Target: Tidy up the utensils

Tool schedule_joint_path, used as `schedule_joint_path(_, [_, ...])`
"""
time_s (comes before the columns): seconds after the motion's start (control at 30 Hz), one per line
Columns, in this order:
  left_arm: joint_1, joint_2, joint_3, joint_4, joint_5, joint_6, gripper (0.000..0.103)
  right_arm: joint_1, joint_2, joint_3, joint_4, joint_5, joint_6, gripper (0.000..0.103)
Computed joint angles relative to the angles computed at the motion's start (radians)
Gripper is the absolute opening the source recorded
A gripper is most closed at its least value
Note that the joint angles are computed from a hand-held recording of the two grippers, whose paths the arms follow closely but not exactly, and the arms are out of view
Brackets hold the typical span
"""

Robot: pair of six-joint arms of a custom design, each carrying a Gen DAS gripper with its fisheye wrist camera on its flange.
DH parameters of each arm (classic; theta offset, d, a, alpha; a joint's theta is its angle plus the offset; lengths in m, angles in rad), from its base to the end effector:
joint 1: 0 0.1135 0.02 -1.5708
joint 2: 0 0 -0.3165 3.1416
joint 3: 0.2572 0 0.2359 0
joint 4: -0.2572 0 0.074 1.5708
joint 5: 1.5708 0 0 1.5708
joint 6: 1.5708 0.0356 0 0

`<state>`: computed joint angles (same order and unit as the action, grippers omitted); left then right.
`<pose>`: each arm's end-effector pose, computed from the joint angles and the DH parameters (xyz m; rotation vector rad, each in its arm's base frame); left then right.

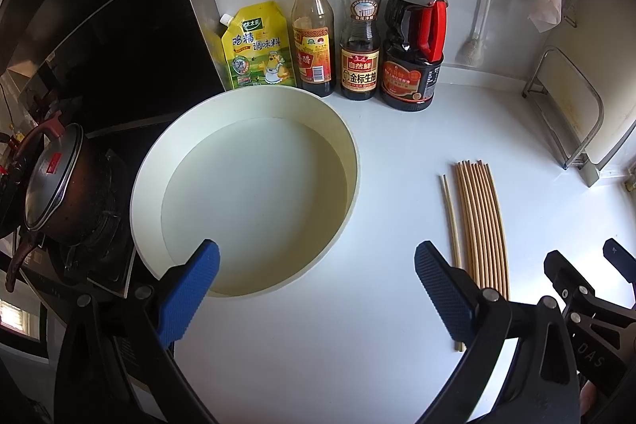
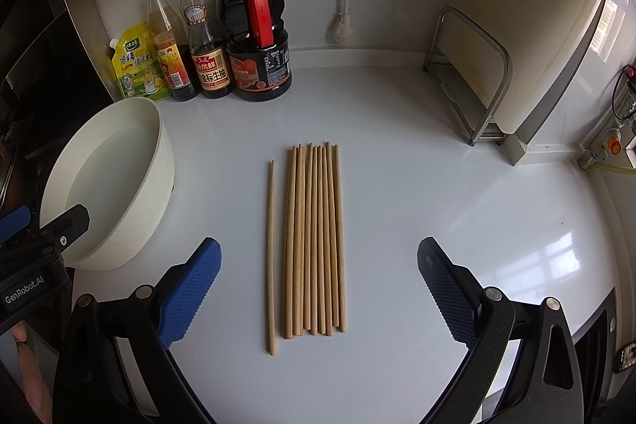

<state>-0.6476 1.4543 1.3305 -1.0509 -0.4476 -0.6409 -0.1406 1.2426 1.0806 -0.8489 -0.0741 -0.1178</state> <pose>0.2150 -0.1433 0.3614 -0.1083 2.5584 0.1572 0.2093 -0.0270 0.3427 0.0019 2.5773 -0.0007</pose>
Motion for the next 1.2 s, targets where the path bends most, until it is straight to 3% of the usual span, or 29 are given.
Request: schedule_joint_path(1.2, [0.008,0.001,-0.002,0.007,0.003,0.008,0.097,-0.006,-0.005,-0.001,0.001,-0.006,-0.001,0.095])
